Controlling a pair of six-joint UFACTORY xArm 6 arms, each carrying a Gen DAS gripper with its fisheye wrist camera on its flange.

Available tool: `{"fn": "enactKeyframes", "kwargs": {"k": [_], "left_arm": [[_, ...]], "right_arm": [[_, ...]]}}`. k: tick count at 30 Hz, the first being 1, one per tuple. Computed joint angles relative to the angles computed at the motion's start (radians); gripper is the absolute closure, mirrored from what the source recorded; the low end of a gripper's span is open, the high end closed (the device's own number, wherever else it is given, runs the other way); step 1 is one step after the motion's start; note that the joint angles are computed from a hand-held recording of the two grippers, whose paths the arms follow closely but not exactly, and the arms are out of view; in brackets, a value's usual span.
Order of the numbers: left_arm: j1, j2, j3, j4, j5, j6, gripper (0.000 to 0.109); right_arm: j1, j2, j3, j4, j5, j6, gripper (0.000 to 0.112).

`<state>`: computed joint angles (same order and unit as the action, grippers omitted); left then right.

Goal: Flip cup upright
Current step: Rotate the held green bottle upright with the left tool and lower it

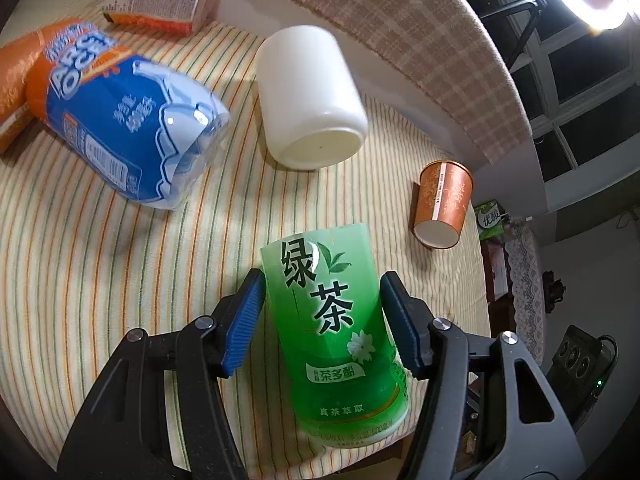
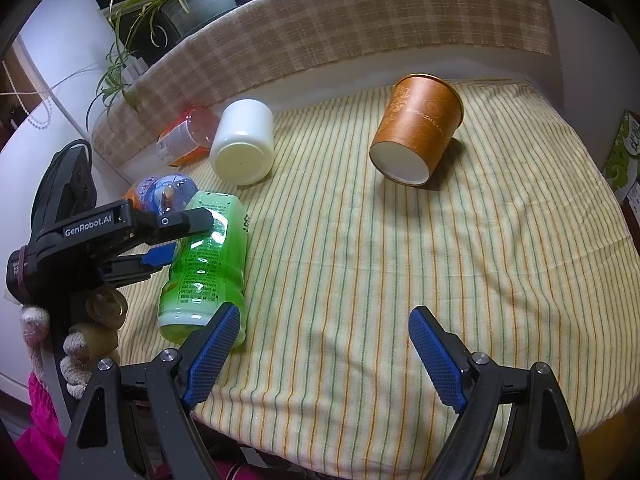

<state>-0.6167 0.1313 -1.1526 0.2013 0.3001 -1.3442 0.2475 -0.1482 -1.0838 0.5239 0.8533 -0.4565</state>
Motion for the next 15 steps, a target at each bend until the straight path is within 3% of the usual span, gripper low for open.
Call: {"fn": "enactKeyframes", "kwargs": {"k": [8,15], "left_arm": [[-0.013,-0.013,-0.054,0.210,0.090,-0.118,0.048],[-0.044,-0.009,-0.122,0.386,0.222,-0.191,0.048]], "right_arm": [[-0.005,0.000,0.001,0.007,-0.003,0.007,0.024],[-0.002,-0.003,0.003,0.010,-0.006,0.004,0.024]]}}
